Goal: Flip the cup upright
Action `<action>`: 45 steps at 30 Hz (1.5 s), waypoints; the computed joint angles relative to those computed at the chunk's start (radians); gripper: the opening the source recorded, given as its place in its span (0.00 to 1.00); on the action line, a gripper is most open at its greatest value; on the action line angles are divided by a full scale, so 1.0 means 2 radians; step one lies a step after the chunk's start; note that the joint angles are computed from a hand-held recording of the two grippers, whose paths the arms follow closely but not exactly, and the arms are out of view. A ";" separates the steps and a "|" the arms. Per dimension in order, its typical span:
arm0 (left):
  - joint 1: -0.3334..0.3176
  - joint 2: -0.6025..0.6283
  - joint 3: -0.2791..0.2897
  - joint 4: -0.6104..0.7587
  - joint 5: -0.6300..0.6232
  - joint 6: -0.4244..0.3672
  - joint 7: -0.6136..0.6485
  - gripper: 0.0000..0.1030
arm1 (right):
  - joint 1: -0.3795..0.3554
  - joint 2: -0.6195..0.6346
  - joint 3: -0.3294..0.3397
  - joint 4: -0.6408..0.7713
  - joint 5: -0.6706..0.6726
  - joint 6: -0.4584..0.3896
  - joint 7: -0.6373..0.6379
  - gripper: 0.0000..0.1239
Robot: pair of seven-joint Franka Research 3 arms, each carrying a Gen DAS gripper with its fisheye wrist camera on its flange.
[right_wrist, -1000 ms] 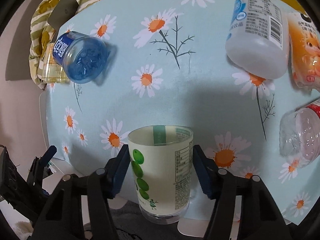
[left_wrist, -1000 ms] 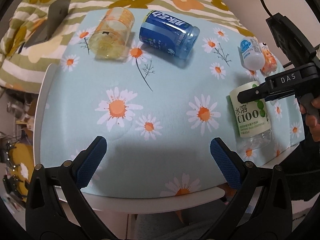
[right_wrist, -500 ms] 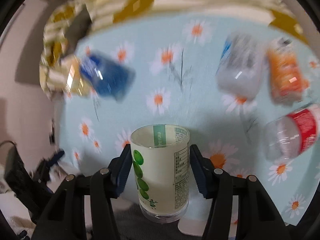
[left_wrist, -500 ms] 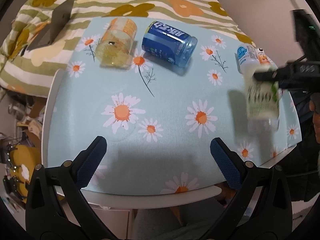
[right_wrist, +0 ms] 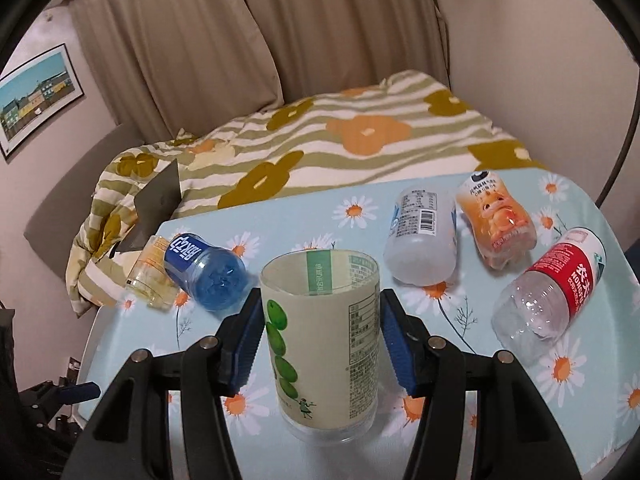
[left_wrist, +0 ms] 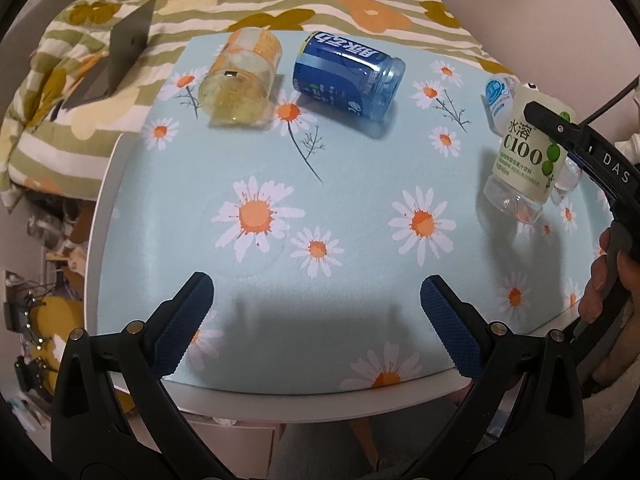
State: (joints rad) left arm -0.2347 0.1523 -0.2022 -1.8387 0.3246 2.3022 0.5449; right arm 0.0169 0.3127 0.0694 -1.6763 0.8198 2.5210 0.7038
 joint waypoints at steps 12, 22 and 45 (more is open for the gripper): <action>-0.010 0.010 -0.001 0.010 0.020 -0.009 -0.015 1.00 | -0.006 -0.032 0.007 -0.060 0.089 0.042 -0.106 0.47; -0.013 0.011 -0.001 0.012 0.018 -0.017 -0.016 1.00 | 0.006 -0.073 -0.010 -0.112 0.091 0.046 -0.143 0.47; -0.019 -0.009 -0.006 -0.007 0.038 -0.022 -0.041 1.00 | 0.018 -0.098 -0.022 -0.143 0.125 0.072 -0.188 0.83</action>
State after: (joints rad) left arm -0.2727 0.1347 -0.2139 -1.8522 0.4007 2.2587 0.4633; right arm 0.0536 0.1173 0.0263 -1.9624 1.0690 2.6642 0.3273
